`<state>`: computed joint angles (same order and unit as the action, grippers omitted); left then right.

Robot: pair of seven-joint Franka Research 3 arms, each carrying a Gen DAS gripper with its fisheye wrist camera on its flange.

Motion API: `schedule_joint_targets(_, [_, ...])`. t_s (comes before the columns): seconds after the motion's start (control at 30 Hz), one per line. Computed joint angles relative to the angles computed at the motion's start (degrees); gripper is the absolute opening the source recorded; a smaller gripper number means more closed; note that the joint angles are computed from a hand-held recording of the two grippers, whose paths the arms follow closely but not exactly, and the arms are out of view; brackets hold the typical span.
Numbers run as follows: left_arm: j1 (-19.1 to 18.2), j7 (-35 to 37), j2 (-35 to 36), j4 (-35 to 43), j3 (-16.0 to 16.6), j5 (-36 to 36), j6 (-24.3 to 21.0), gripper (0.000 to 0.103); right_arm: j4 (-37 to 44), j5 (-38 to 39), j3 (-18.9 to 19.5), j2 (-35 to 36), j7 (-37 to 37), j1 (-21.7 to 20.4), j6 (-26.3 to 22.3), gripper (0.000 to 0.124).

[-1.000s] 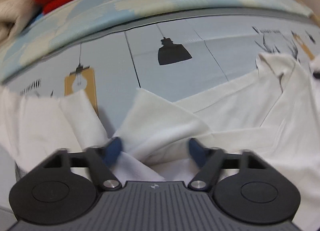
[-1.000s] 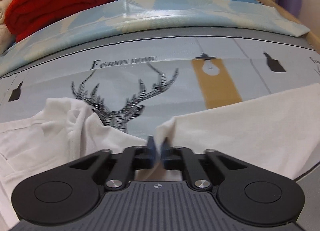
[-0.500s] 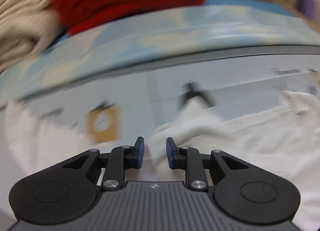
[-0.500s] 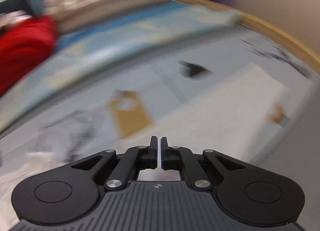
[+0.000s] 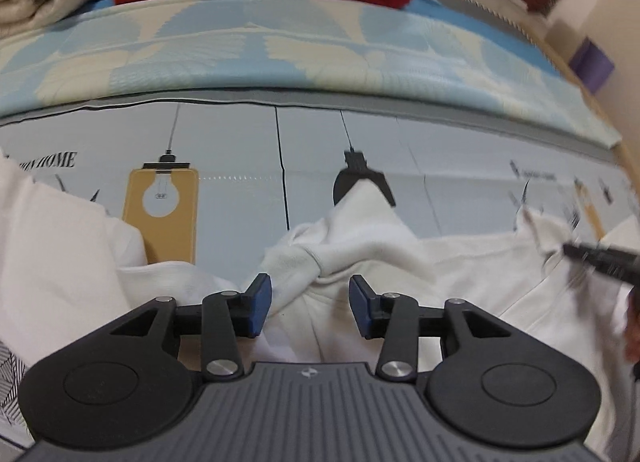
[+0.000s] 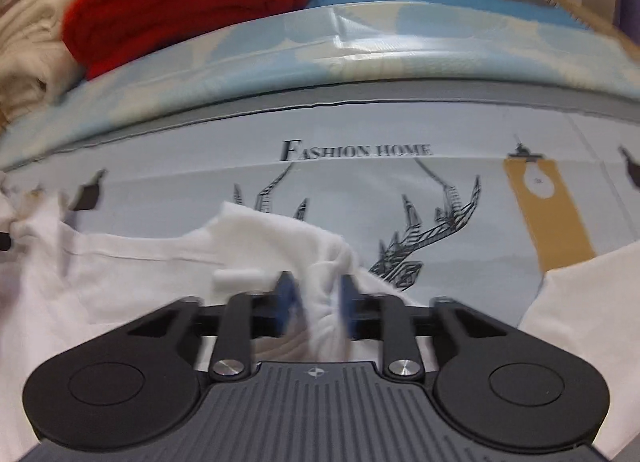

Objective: Fold small clothes

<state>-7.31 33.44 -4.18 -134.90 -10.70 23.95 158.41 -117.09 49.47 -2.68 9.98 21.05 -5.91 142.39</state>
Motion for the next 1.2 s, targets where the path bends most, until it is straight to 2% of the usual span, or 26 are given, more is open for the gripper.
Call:
schedule_joint_targets(0.13, [-0.18,-0.63,2.54,1.02,-0.31,3.74,-1.29,0.047,-0.16,2.88,0.27,0.20,-2.06,-0.37,2.00,0.012])
schedule_joint_targets(0.17, [-0.31,-1.47,2.94,1.41,-0.41,5.98,-2.50,0.040,0.18,3.16,0.22,0.42,-1.76,-0.33,2.81,0.012])
schedule_joint_targets(0.23, [-0.52,-6.10,3.09,2.14,-0.50,12.78,-5.55,0.027,0.40,5.29,0.49,0.88,-0.65,-0.01,7.33,0.010])
schedule_joint_targets(0.3, [-0.61,-12.77,2.62,2.49,-0.53,17.46,-6.96,0.027,1.43,10.48,1.08,1.30,-0.26,-0.50,11.15,0.010])
schedule_joint_targets(0.33, [-0.86,-16.01,2.57,3.24,-0.89,20.29,-9.63,0.027,2.13,12.64,1.35,1.61,-0.50,-0.85,11.89,0.011])
schedule_joint_targets(0.37, [-1.22,-18.08,2.48,3.97,-1.23,22.66,-12.44,0.027,2.68,12.76,1.35,1.99,-0.09,-0.90,12.10,0.012])
schedule_joint_targets(0.4, [-1.42,-19.34,2.08,4.00,-1.27,24.04,-13.30,0.028,3.50,9.96,0.82,2.62,2.41,-0.83,10.43,0.017])
schedule_joint_targets(0.47, [-1.13,-19.07,0.57,2.38,-0.47,21.98,-9.08,0.029,6.50,3.02,-0.56,4.46,9.36,-1.72,2.05,0.023])
schedule_joint_targets(0.53, [-0.67,-17.21,-0.59,0.66,0.11,19.91,-3.27,0.029,7.96,2.87,-0.55,5.14,10.16,-3.65,-2.68,0.030])
schedule_joint_targets(0.57, [-0.60,-14.94,-0.86,-0.04,0.30,18.33,-0.41,0.029,8.32,3.87,-0.42,5.14,9.55,-4.43,-3.19,0.031])
schedule_joint_targets(0.63, [-1.26,-6.43,-0.95,-1.77,1.04,10.77,5.41,0.029,9.36,6.77,-0.34,5.28,7.76,-6.13,-3.76,0.033])
schedule_joint_targets(0.67, [-1.89,-1.28,-0.67,-2.71,1.21,5.29,7.76,0.030,9.29,8.61,-0.33,5.04,6.43,-6.66,-2.07,0.033])
schedule_joint_targets(0.7, [-3.82,7.43,-0.13,-3.57,2.22,-4.00,9.09,0.031,9.53,10.32,-0.48,5.04,5.48,-7.21,-0.31,0.033])
schedule_joint_targets(0.73, [-6.02,12.70,0.52,-3.26,3.46,-9.26,7.22,0.032,10.39,11.70,-0.81,5.48,5.51,-7.92,0.81,0.033])
schedule_joint_targets(0.77, [-6.22,15.05,1.62,-1.71,3.06,-10.51,2.15,0.029,11.29,13.07,-1.16,6.10,6.04,-8.68,2.17,0.033])
schedule_joint_targets(0.8, [-4.42,14.70,1.73,-0.76,0.84,-7.74,-1.45,0.029,12.07,14.13,-1.48,6.80,6.71,-9.34,4.11,0.033])
schedule_joint_targets(0.9, [-4.03,14.69,1.73,1.31,-0.28,-8.39,-6.20,0.029,15.08,13.53,-2.46,10.27,9.75,-10.89,12.12,0.033])
schedule_joint_targets(0.97, [-3.95,14.82,1.68,1.65,-0.68,-8.16,-7.45,0.029,17.57,11.05,-3.37,13.24,14.11,-12.06,16.04,0.034])
schedule_joint_targets(1.03, [-3.95,15.09,1.91,1.44,-1.06,-5.79,-7.13,0.030,21.08,8.27,-4.69,16.63,21.36,-13.63,15.68,0.036])
schedule_joint_targets(1.1, [-3.95,14.96,2.21,1.56,-1.20,-4.60,-6.86,0.031,24.44,6.25,-5.63,19.63,29.30,-15.58,12.88,0.040])
schedule_joint_targets(1.2, [-3.69,15.42,2.03,0.96,-0.91,-4.84,-5.87,0.031,28.48,5.64,-4.39,23.16,35.64,-19.24,8.71,0.040])
